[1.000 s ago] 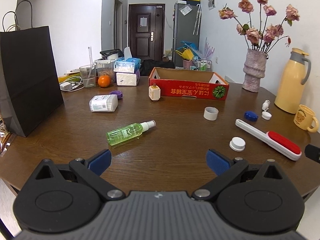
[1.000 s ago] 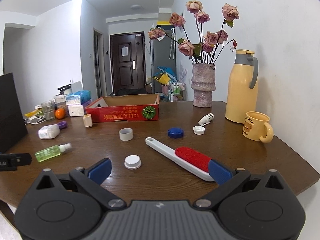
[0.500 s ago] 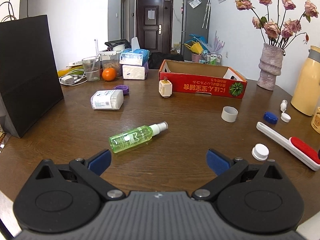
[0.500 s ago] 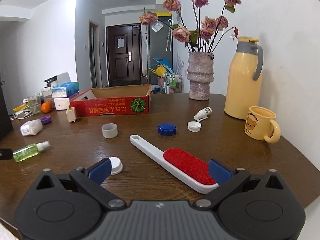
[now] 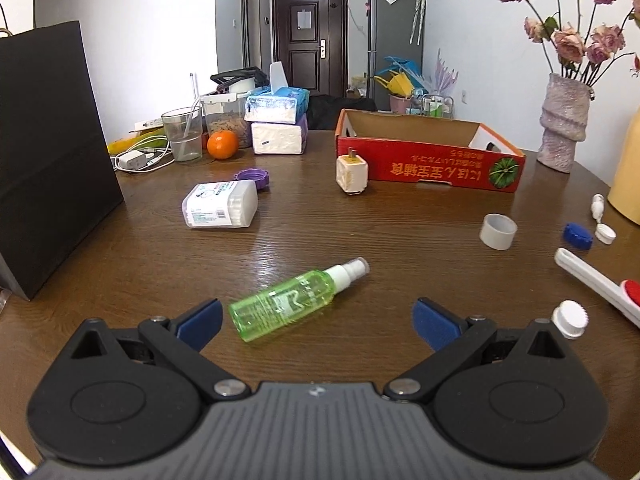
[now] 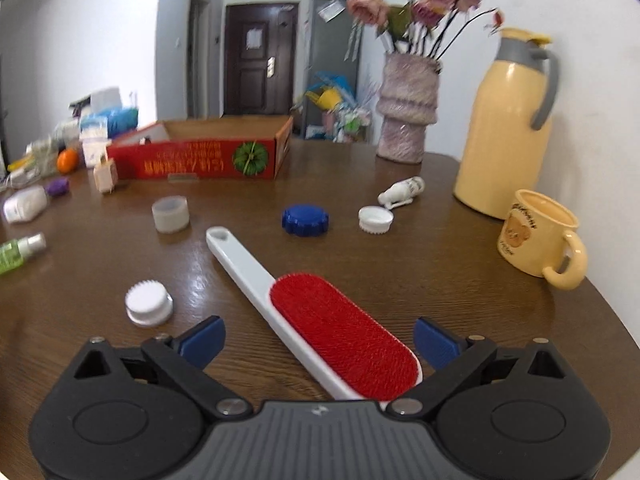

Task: Organize rigid objects
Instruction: 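Grasp the green spray bottle with the left gripper while the right gripper grasps the lint roller handle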

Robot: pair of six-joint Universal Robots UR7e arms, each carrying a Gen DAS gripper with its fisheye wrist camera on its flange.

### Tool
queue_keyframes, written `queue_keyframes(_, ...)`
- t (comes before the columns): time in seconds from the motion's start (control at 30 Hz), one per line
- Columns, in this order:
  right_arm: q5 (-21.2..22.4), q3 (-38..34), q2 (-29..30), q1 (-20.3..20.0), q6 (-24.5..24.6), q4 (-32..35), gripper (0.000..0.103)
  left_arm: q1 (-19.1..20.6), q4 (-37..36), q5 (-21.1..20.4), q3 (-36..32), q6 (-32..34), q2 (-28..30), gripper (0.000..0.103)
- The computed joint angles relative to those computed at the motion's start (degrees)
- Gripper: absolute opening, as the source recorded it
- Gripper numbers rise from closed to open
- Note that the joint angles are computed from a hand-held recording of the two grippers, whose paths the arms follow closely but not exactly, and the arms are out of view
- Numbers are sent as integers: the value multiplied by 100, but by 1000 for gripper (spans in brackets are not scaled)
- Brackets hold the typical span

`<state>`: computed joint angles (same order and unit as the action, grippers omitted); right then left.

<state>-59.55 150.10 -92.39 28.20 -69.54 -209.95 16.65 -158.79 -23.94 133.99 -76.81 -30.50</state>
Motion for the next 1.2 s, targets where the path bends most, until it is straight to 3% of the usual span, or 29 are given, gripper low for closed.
queue_keyframes(0.17,-487,-435,151,313,-222,566,98,319,-277,90,21,438,-38,103)
queue_keyframes(0.4,-773,-776,293,518,-394,1178,95,636,-685,98,82,870,-87,103)
queue_keyframes(0.57,-857,-909,342,591,-170,1474,73,817,-1048,75,120,1174,-58,103)
queue_keyframes(0.7,-750,-772,334,550,-147,1338,56,939,-1276,67,130,1416,-23,103)
queue_keyframes(0.8,-739,-620,474,563,5,897,55,1020,-1528,44,155,1643,7,103)
queue_keyframes(0.93,-329,-500,597,431,323,707,55,1112,-1919,18,182,2017,53,103)
queue_keyframes(1.2,-605,-347,1313,742,733,-673,55,1533,-2738,-118,-18,3383,237,103)
